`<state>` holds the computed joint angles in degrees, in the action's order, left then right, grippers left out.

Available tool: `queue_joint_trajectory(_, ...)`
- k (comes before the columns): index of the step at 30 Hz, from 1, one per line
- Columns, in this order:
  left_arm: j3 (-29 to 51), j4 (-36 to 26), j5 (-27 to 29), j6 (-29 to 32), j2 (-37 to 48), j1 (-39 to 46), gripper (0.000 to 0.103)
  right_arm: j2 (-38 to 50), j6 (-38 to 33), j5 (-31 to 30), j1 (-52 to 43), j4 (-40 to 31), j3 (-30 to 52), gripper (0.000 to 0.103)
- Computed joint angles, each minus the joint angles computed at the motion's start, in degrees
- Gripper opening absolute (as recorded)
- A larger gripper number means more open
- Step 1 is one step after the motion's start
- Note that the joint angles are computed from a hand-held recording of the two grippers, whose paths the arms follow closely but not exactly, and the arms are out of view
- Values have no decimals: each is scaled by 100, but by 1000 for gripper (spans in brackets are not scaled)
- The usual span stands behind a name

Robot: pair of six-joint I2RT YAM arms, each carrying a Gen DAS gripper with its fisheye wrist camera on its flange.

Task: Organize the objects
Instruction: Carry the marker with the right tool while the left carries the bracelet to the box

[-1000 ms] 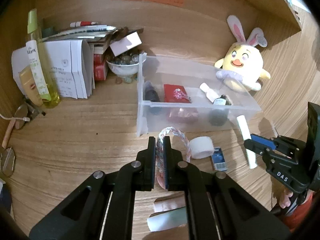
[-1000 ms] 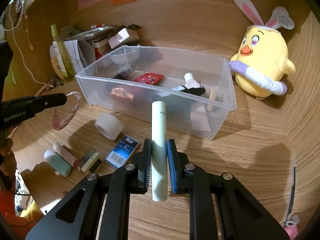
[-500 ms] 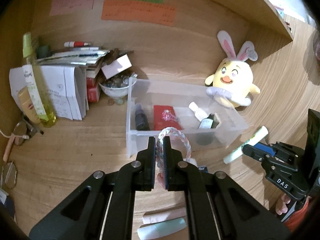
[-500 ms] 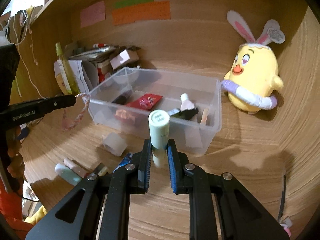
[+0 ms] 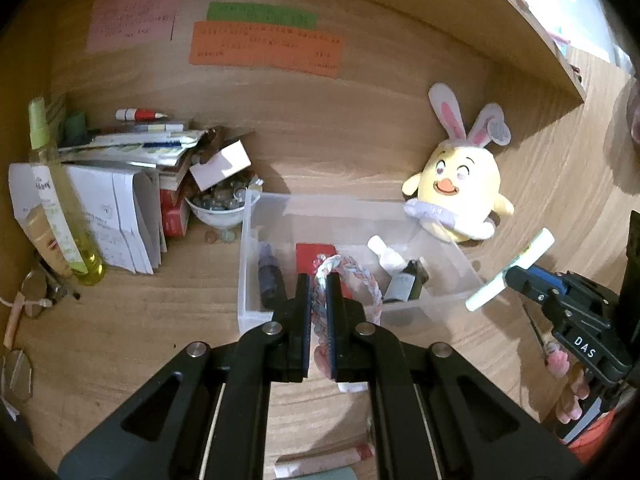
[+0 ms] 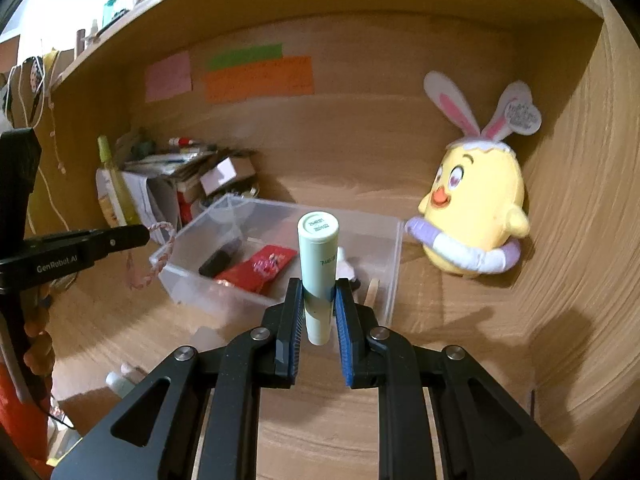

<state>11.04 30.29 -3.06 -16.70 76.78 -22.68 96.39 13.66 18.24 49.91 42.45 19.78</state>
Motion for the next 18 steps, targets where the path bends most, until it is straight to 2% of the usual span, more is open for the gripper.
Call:
queue_joint_trajectory(10,530,-130,107,140,376,132,6,-167,-215,-34,-306,24,123,14)
queue_joint_trajectory(18,989,47,130,213,1145,273,6,234,-200,-222,-592,0,510,14)
